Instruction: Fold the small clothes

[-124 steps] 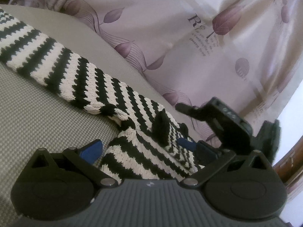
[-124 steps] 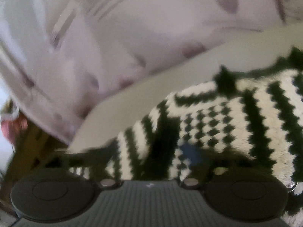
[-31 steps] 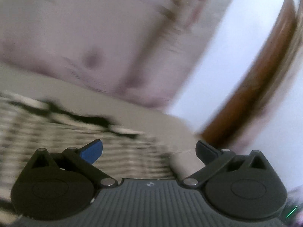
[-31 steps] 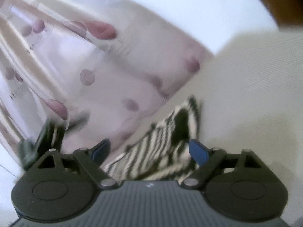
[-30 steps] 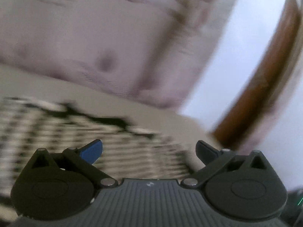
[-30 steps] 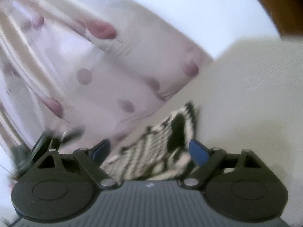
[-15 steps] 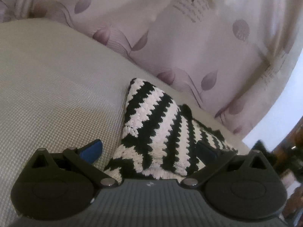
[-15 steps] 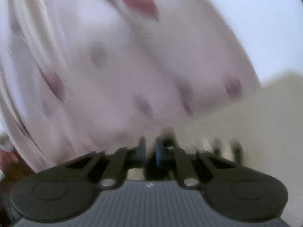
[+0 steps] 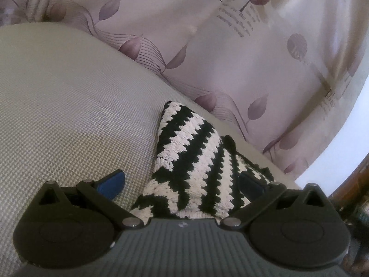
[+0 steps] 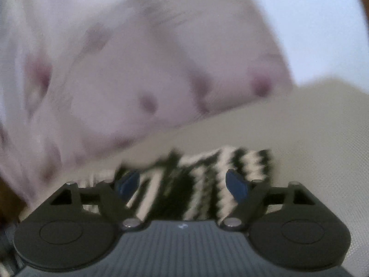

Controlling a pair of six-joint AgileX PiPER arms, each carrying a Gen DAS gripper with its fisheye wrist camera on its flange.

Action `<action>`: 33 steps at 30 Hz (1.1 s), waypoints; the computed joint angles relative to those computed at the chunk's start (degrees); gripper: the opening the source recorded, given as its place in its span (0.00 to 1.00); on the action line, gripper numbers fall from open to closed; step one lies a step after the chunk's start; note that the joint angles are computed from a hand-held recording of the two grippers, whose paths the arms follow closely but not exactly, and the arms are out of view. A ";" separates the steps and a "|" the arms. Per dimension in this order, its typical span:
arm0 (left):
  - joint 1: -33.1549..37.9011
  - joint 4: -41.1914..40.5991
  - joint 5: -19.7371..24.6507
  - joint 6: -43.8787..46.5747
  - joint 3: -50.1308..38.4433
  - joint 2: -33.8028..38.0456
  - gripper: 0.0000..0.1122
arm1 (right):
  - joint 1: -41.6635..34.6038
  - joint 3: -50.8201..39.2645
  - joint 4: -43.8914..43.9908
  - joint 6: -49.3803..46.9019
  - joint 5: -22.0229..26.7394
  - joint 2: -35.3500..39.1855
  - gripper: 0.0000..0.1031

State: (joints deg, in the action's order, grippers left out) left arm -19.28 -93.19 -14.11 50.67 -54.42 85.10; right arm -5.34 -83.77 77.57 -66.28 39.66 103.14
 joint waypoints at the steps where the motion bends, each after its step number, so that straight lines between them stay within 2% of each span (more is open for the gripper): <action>1: 0.00 0.10 -0.03 -0.20 0.08 -0.08 0.92 | 3.60 3.92 -0.62 -4.79 -5.73 -2.97 0.79; 4: 0.00 0.30 0.00 -0.48 0.28 -0.26 0.92 | 14.82 11.72 -4.09 -19.77 -22.92 -7.38 0.80; 5: 0.01 0.35 0.02 -0.55 0.29 -0.26 0.92 | 17.58 12.61 -6.51 -21.00 -28.65 -6.98 0.80; 6: 0.02 0.37 0.04 -0.61 0.31 -0.27 0.92 | 18.83 12.36 -9.56 -19.94 -32.16 -6.08 0.79; 7: 0.02 0.37 0.04 -0.61 0.31 -0.27 0.92 | 18.72 11.06 -12.80 -16.59 -33.38 -4.79 0.79; 8: 0.00 0.27 -0.02 -0.64 0.32 -0.27 0.92 | 16.69 8.95 -14.05 -10.95 -32.31 -3.18 0.77; 9: -0.01 0.51 -0.04 -0.99 0.36 -0.31 0.92 | 13.17 6.00 -13.01 -5.22 -28.95 -1.26 0.69; 10: 0.01 1.29 -0.02 -1.93 0.49 -0.35 0.92 | 8.48 3.63 -9.68 0.51 -23.29 0.18 0.64; 12: 0.00 1.99 -0.07 -2.90 0.55 -0.32 0.92 | 0.33 1.68 0.82 6.63 -11.84 2.68 0.63; 15: -0.06 1.11 -0.21 -1.81 0.36 -0.15 0.92 | -8.08 1.49 11.52 2.71 5.35 6.16 0.64; 16: -0.08 0.65 -0.27 -1.29 0.29 -0.14 0.92 | -9.17 0.78 11.90 2.11 8.84 7.07 0.64; 20: 0.03 0.80 -0.13 -1.53 0.41 -0.28 0.92 | -8.77 -5.54 6.25 6.50 10.89 9.86 0.64; 22: 0.17 1.51 0.06 -2.27 0.62 -0.40 0.92 | -7.43 -8.09 1.82 10.33 7.98 10.44 0.64; 25: 0.09 1.51 -0.05 -2.29 0.55 -0.28 0.92 | -6.77 -9.10 1.92 7.21 5.15 10.32 0.64; 29: 0.04 0.26 -0.11 -0.80 0.36 -0.23 0.92 | -5.59 -15.08 -2.27 9.12 3.88 13.54 0.64; 31: 0.14 0.93 0.04 -1.57 0.49 -0.28 0.92 | -4.76 -18.94 -6.12 10.10 5.71 15.93 0.60; 32: 0.30 1.12 0.27 -1.68 0.58 -0.36 0.92 | -4.19 -19.78 -9.24 11.05 6.08 16.04 0.49; 33: 0.27 1.11 0.24 -1.64 0.58 -0.34 0.92 | -2.46 -19.98 -14.65 12.63 4.16 15.74 0.35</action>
